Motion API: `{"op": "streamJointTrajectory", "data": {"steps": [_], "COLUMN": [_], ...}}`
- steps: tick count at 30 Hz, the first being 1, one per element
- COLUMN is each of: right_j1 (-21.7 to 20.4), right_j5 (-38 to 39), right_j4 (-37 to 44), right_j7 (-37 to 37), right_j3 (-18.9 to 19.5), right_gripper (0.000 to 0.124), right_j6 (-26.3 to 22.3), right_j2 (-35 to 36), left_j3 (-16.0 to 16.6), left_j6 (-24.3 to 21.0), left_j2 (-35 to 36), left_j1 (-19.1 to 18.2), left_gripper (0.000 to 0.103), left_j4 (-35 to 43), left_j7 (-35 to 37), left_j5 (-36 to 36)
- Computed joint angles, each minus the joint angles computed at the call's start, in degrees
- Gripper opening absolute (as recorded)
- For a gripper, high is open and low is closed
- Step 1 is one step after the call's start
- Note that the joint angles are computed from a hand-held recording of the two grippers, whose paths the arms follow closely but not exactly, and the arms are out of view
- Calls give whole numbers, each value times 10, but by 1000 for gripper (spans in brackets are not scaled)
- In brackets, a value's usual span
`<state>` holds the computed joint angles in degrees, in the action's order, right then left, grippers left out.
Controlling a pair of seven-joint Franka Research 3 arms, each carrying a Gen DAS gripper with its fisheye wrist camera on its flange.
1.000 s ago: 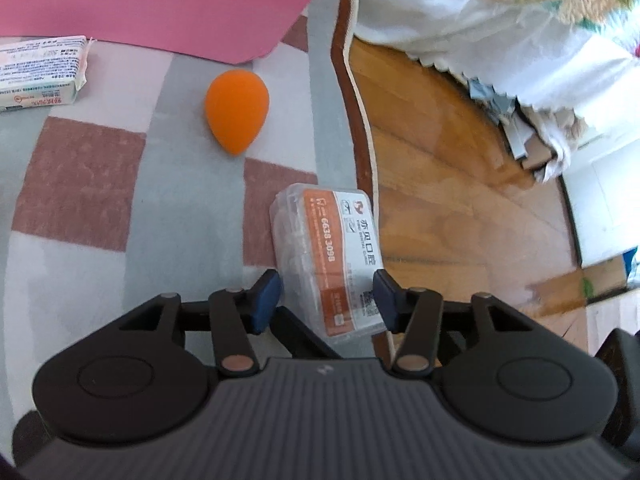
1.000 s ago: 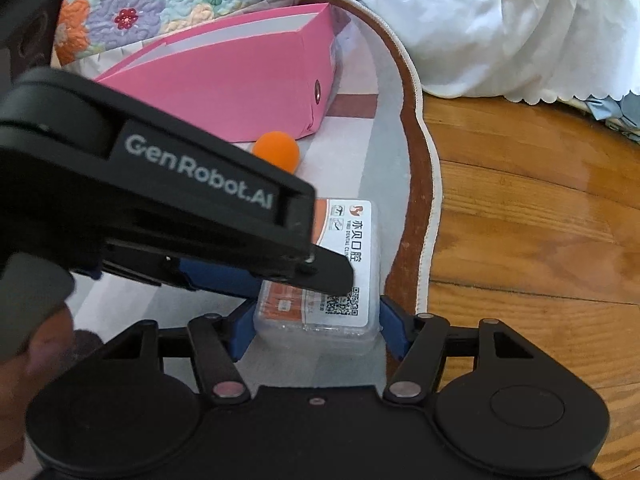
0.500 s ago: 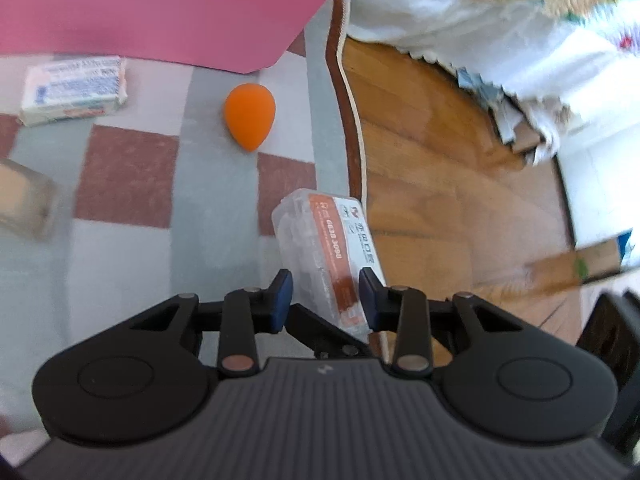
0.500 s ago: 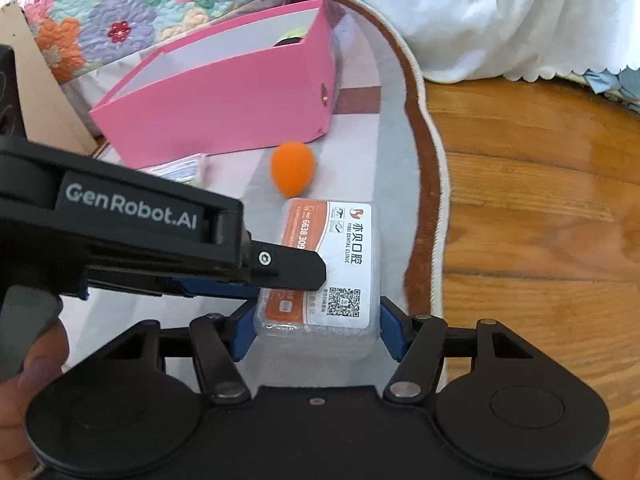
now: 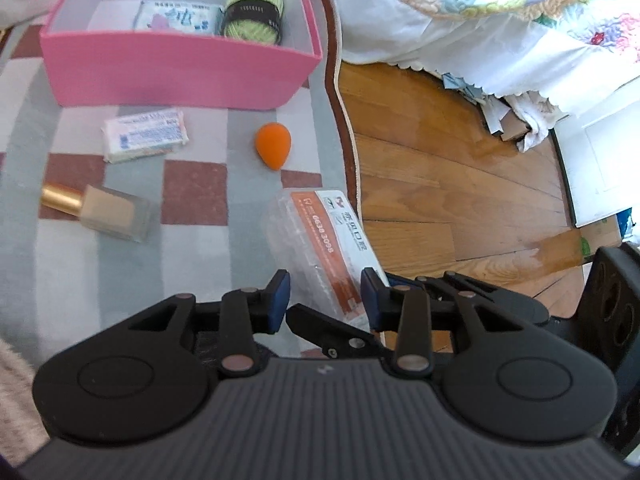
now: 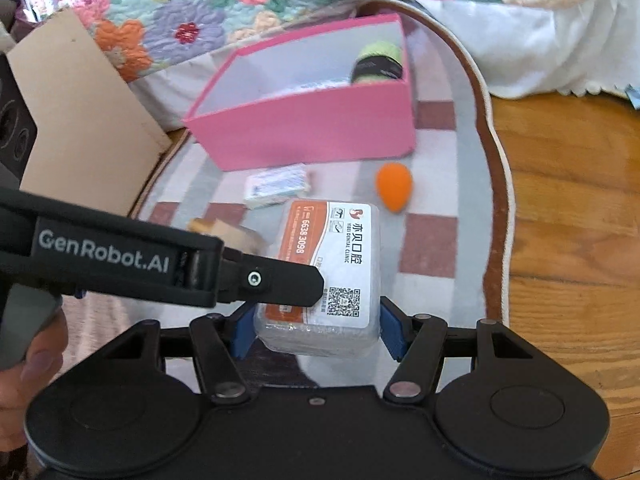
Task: Organize objects
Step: 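Carry the mask box with the left tool into the pink box and release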
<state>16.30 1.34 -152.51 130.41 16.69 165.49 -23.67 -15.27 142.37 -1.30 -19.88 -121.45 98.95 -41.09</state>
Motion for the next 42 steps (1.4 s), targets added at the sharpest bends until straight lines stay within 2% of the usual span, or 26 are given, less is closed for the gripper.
{"op": "streamJointTrajectory", "data": {"steps": [2, 10, 14, 18, 23, 27, 30, 34, 37, 40, 42], "right_j1": [6, -16, -17, -15, -10, -4, 7, 28, 54, 35, 19], "right_j5": [-4, -71, -98, -128, -157, -191, -178, -160, -169, -111, -63], "right_j4": [21, 124, 194, 264, 322, 367, 402, 446, 482, 501, 523], "right_j7": [-16, -38, -53, -65, -56, -47, -51, -45, -36, -90, -130], "right_j3": [-4, 5, -6, -22, -49, -78, -105, -143, -180, -174, -163], "right_gripper": [67, 67, 67, 67, 67, 67, 67, 66, 66, 66, 66], "right_j6": [-18, -65, -104, -135, -122, -92, -57, -25, -34, -19, -22], "right_j2": [2, 30, 63, 103, 161, 228, 290, 364, 412, 448, 477], "left_j3": [5, 34, 44, 40, 20, -4, -13, -19, -25, -24, -29], "left_j6": [-5, 6, -8, -13, 8, 57, 72, 61, 42, 34, 12], "left_j2": [-11, -39, -21, 15, 87, 155, 215, 310, 377, 436, 479], "left_j1": [4, 15, 28, 47, 70, 86, 92, 94, 92, 82, 80], "left_gripper": [37, 37, 37, 37, 37, 36, 37, 36, 37, 36, 36], "left_j4": [3, 24, 61, 111, 187, 234, 282, 375, 446, 511, 565], "left_j7": [0, 38, 62, 76, 72, 79, 57, 20, -14, -48, -68], "left_j5": [1, -32, -69, -87, -64, -42, 3, 67, 108, 157, 182]}}
